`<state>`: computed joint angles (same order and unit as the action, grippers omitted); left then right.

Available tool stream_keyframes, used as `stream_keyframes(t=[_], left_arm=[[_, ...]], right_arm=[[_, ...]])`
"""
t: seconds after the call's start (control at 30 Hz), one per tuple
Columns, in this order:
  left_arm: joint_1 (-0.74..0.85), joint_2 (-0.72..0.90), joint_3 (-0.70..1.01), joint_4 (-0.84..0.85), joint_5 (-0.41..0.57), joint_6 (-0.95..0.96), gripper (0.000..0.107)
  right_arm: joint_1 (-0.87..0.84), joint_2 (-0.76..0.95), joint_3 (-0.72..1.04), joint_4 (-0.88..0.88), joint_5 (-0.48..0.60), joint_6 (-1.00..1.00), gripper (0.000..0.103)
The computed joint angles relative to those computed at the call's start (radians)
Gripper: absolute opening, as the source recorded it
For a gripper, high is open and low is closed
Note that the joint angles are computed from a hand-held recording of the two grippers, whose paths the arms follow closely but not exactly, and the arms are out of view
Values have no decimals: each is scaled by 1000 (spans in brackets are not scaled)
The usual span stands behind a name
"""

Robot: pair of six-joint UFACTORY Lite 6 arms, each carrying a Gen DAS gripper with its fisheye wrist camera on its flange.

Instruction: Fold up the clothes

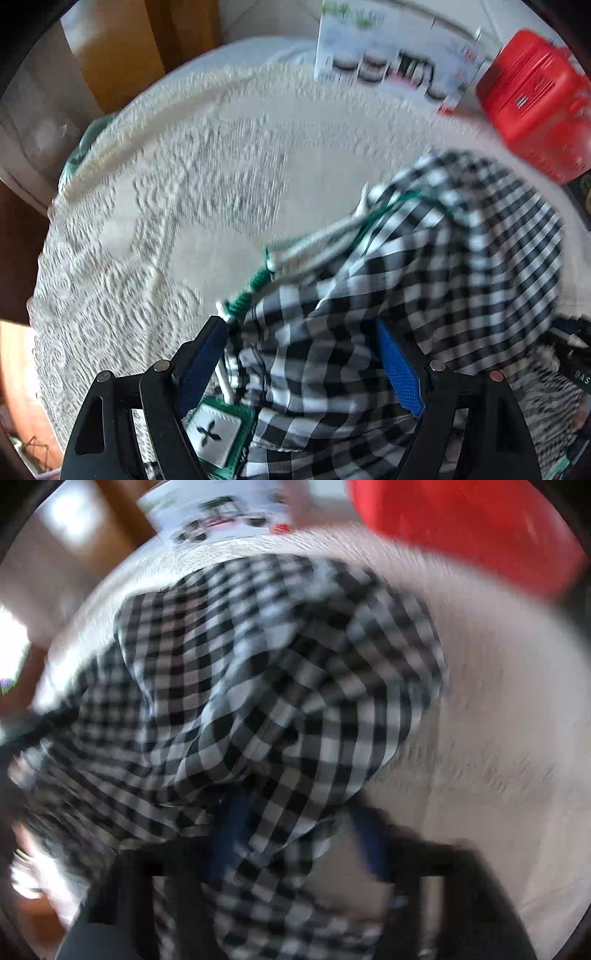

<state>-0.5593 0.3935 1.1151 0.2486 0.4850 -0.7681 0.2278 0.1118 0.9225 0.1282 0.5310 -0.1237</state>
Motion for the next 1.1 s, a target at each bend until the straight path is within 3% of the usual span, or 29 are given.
stream_keyframes(t=[0.07,0.17,0.27,0.43,0.53,0.6,0.63,0.67,0.7,0.77,0.9,1.1], left_arm=[[-23,24,7,69,17,-63,81],[-59,43,17,170,46,-155,80],[-60,34,1,195,35,-187,80],[-51,24,-9,181,28,-174,81],[-49,31,-6,152,18,-163,82],[-47,26,-14,165,18,-174,82],[-47,24,-16,165,18,-177,82],[-49,21,-21,165,17,-182,82],[-56,15,-30,170,14,-197,83],[-76,-5,-71,220,-3,-275,87],[-46,-19,-125,245,-77,-367,98],[-96,-58,-197,456,-96,-621,101]], right_arm=[[46,-5,2,-107,-6,73,10],[46,-123,-29,-403,-25,215,6],[-54,-287,-25,-585,-7,273,6],[-381,-517,74,-333,16,-209,6],[-501,-708,-45,-208,-3,-522,6],[-596,-821,-129,-84,85,-732,11],[-681,-829,-137,20,179,-836,14],[-786,-801,-131,115,284,-941,22],[-891,-766,-127,179,388,-1021,38],[-1100,-709,-144,226,534,-1120,61],[-1458,-486,-100,291,578,-1285,63],[-1417,-153,149,386,583,-1076,63]])
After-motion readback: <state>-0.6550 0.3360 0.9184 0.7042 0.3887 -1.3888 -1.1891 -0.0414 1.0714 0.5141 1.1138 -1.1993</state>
